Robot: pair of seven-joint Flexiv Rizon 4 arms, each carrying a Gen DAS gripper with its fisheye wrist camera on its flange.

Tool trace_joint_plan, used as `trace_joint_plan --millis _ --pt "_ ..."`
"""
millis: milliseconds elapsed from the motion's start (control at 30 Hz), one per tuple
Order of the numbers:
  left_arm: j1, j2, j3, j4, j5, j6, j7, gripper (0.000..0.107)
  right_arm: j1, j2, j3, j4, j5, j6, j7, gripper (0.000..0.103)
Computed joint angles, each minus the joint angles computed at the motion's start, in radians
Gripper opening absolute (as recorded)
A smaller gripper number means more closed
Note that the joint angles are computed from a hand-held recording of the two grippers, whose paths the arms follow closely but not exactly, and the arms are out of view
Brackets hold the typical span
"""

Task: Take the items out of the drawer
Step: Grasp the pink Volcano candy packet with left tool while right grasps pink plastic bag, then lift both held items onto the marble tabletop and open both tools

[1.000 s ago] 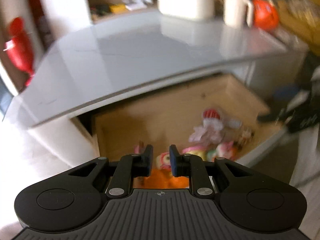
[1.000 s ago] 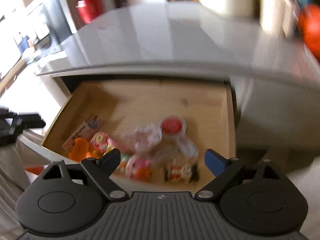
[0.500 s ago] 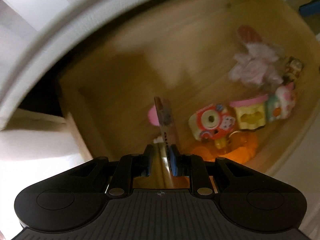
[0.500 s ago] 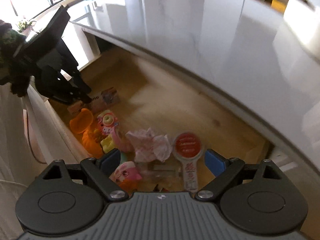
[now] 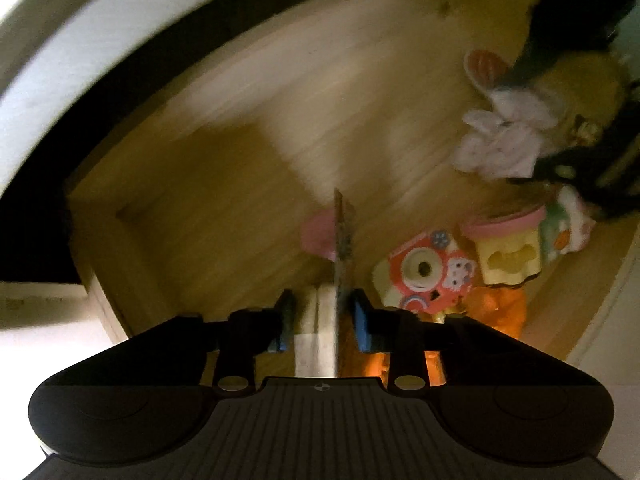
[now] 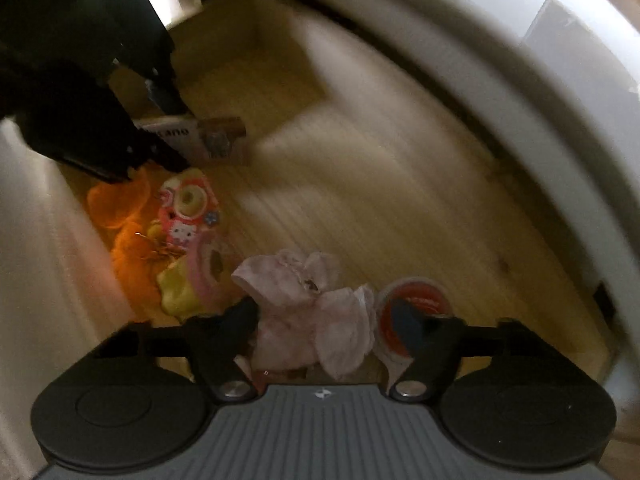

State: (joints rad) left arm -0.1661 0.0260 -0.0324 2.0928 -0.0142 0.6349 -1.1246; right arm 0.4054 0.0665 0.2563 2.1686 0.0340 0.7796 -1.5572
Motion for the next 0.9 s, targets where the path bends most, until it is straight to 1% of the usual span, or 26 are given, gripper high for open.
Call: trace_joint_plan --millis 33,67,100,200,267,333,400,467,500,567,633,667,700,767,800,833,867,900 --pt "0.001 0.004 0.002 0.002 -0.012 -0.005 0.004 0.026 0.002 -0.013 -0.003 -0.011 0.013 -0.014 -0.005 0.044" --pt "0.001 0.01 0.001 0.001 0.002 -0.005 -0.01 0.026 0.002 -0.017 -0.003 -0.013 0.019 -0.017 -0.002 0.032" --pt "-0.001 0.02 0.0 0.002 0.022 0.002 -0.016 0.026 0.002 -0.015 -0.003 -0.019 0.033 -0.028 -0.005 0.024" --pt "-0.012 0.074 0.006 0.039 0.0 0.035 0.038 0.026 -0.001 0.037 0.002 -0.011 0.065 -0.031 -0.021 0.021" --pt "-0.026 0.123 0.002 0.064 -0.016 0.051 0.053 0.026 -0.004 0.097 -0.001 -0.006 0.088 -0.041 -0.036 0.021" --pt "-0.041 0.176 0.001 0.06 -0.057 0.046 0.079 0.026 -0.005 0.172 -0.005 0.007 0.118 -0.048 -0.039 0.021" --pt "-0.072 0.242 0.012 0.078 -0.15 0.066 0.107 0.026 -0.004 0.254 -0.009 0.023 0.139 -0.042 -0.039 0.021" --pt "-0.094 0.258 0.013 0.066 -0.244 0.127 0.114 0.026 -0.008 0.323 -0.021 0.022 0.141 -0.014 -0.031 0.021" --pt "-0.105 0.265 0.017 0.06 -0.295 0.177 0.12 0.026 -0.013 0.357 -0.029 0.02 0.143 0.011 -0.024 0.021" --pt "-0.114 0.237 0.013 0.027 -0.369 0.287 0.118 0.026 -0.04 0.395 -0.039 0.011 0.115 0.083 0.008 0.021" --pt "-0.112 0.165 -0.004 -0.021 -0.414 0.423 0.099 0.026 -0.089 0.381 -0.032 -0.002 0.033 0.182 0.052 0.021" --pt "-0.113 0.113 -0.013 -0.044 -0.441 0.51 0.089 0.026 -0.115 0.36 -0.028 -0.007 -0.016 0.232 0.079 0.021" --pt "-0.119 0.064 -0.021 -0.06 -0.471 0.574 0.089 0.026 -0.146 0.326 -0.023 -0.016 -0.068 0.283 0.117 0.021" --pt "-0.119 -0.049 -0.046 -0.113 -0.535 0.674 0.061 0.026 -0.192 0.245 -0.023 -0.038 -0.156 0.367 0.202 0.021" --pt "-0.111 -0.083 -0.054 -0.141 -0.544 0.679 0.032 0.026 -0.211 0.201 -0.026 -0.053 -0.196 0.395 0.251 0.021" --pt "-0.104 -0.118 -0.058 -0.179 -0.51 0.675 -0.037 0.027 -0.225 0.155 -0.03 -0.066 -0.232 0.421 0.304 0.021" --pt "-0.101 -0.161 -0.061 -0.198 -0.483 0.697 -0.085 0.027 -0.221 0.118 -0.045 -0.077 -0.238 0.45 0.325 0.022" --pt "-0.106 -0.198 -0.054 -0.211 -0.422 0.714 -0.141 0.027 -0.206 0.085 -0.065 -0.086 -0.216 0.477 0.311 0.027"
